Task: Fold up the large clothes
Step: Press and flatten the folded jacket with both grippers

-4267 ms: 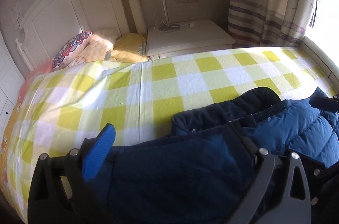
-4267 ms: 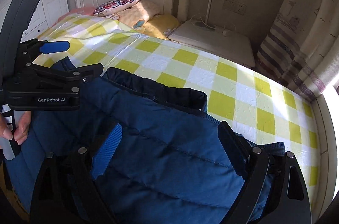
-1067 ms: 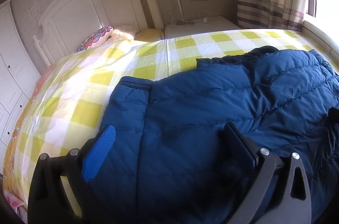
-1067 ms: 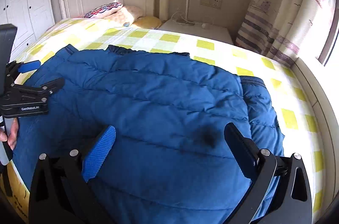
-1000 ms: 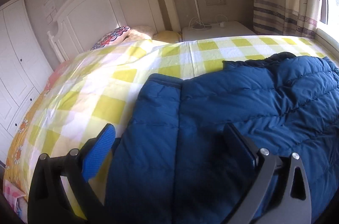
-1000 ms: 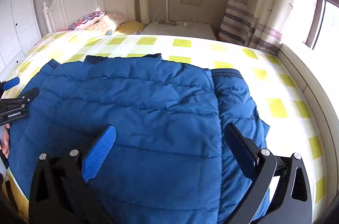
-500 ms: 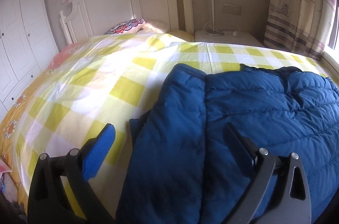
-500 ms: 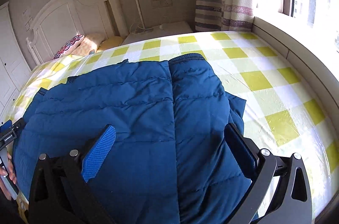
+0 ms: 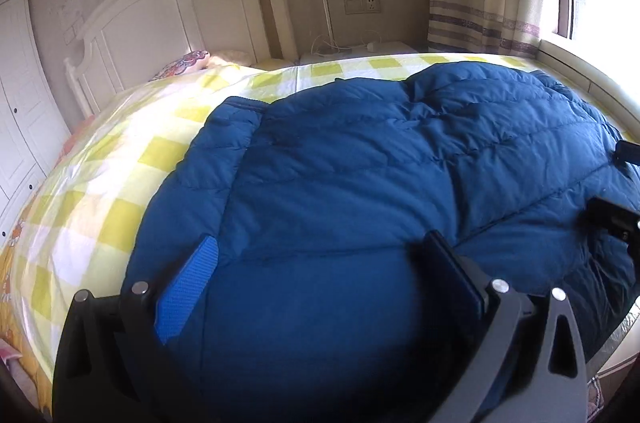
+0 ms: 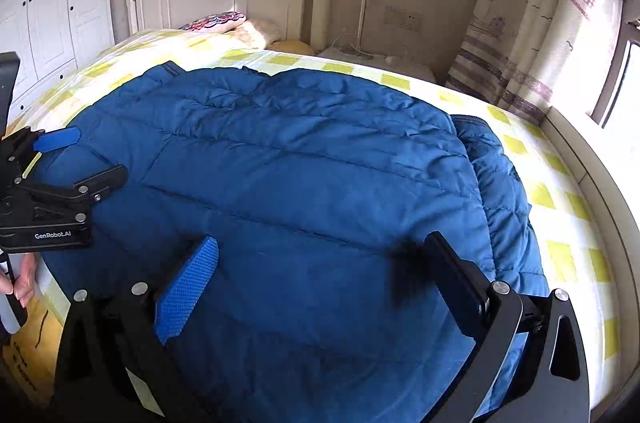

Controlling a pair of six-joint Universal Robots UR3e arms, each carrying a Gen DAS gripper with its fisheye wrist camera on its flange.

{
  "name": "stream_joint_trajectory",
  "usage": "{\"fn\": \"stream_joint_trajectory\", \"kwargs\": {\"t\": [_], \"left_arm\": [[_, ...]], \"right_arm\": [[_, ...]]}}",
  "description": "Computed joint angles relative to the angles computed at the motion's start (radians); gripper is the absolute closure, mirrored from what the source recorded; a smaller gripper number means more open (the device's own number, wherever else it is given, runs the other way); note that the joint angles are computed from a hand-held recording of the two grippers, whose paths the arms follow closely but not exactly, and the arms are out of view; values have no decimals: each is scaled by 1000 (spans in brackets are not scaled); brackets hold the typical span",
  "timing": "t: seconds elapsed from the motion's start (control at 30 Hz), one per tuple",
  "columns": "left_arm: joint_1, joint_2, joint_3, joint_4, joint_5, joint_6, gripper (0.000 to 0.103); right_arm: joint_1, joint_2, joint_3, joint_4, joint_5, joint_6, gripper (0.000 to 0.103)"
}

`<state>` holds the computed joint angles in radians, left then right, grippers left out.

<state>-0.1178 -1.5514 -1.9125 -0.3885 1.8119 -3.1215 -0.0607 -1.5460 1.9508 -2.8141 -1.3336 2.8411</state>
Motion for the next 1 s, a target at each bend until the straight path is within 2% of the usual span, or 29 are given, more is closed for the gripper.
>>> {"fn": "stream_joint_trajectory", "kwargs": {"t": [0.1,0.2,0.23,0.37,0.47,0.57,0.67,0.73,0.87,0.93,1.0], "left_arm": [[119,140,-127,1,-48,-10,2],[295,277,-242,-34,-231,12,2],[326,300,-268,-32,-267,21,2],[261,264,-279,33,-165,5,2],[266,275,-306,57,-175,4,2],[270,279,-301,44,-185,2,2],[239,296,-270,-12,-144,-17,2],[194,324,-274,-14,-103,-29,2],[122,393,-308,-1,-171,-46,2],[25,319,-286,29,-115,-53,2],[-106,178,-268,131,58,-54,2]], "right_arm": [[-147,-64,72,-10,67,63,5],[-297,-68,124,35,224,54,5],[-323,-62,145,20,265,48,5],[-295,-36,146,-20,227,64,4],[-304,-38,140,3,243,54,4],[-298,-45,138,10,230,64,5],[-258,-97,157,-14,147,119,5],[-255,-165,221,-70,181,129,5],[-119,-228,267,-98,147,52,5],[1,-190,278,-163,77,-5,5],[133,-95,262,-246,-71,-35,5]]}}
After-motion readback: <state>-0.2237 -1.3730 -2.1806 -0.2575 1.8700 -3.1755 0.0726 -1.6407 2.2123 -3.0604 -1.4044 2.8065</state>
